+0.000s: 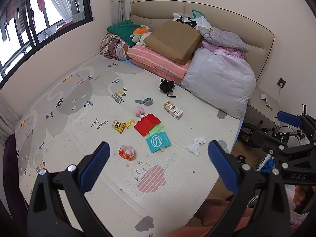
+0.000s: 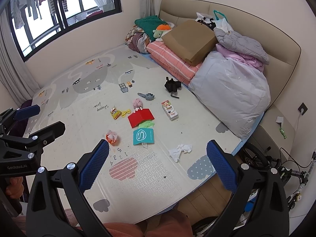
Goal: Collect trash
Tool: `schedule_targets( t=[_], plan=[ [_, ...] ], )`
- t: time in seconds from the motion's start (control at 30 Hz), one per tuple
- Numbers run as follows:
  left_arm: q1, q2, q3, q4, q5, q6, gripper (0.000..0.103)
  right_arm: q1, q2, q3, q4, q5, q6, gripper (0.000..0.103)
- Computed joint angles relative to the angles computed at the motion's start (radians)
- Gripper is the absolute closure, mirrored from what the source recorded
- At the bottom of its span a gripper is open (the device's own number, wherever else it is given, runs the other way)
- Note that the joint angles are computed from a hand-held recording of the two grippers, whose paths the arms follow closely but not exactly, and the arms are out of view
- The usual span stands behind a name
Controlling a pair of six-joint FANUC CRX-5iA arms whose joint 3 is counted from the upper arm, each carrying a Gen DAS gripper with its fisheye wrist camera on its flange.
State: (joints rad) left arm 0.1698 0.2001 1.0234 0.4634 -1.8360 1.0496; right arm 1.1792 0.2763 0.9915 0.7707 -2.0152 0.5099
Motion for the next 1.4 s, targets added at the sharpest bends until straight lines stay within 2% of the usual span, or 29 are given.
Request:
schedule_targets(
  t=[0.23, 0.8, 1.2, 1.4],
  plan=[
    [-0.009, -0.007, -0.012, -0.010, 0.013, -0.006, 0.004, -0.003, 0.000, 0.002, -0.002, -0.001, 0.000, 0.007],
    [-0.031, 0.064, 0.100, -0.009, -0.041, 0.024, 0.004, -0.025, 0.007, 0.024, -0.019, -0.003, 0.018, 0.007],
    [-0.058, 0.097, 0.145, -0.049, -0.077, 0.046, 0.004, -0.042, -0.042, -0.059, -0.074, 0.030, -0.021, 0.007],
    [-0.085, 0.072, 0.091, -0.109, -0.049, 0.013, 0.004, -0.053, -0.078, -0.122, -0.114, 0.049, -0.054, 0.007]
  ],
)
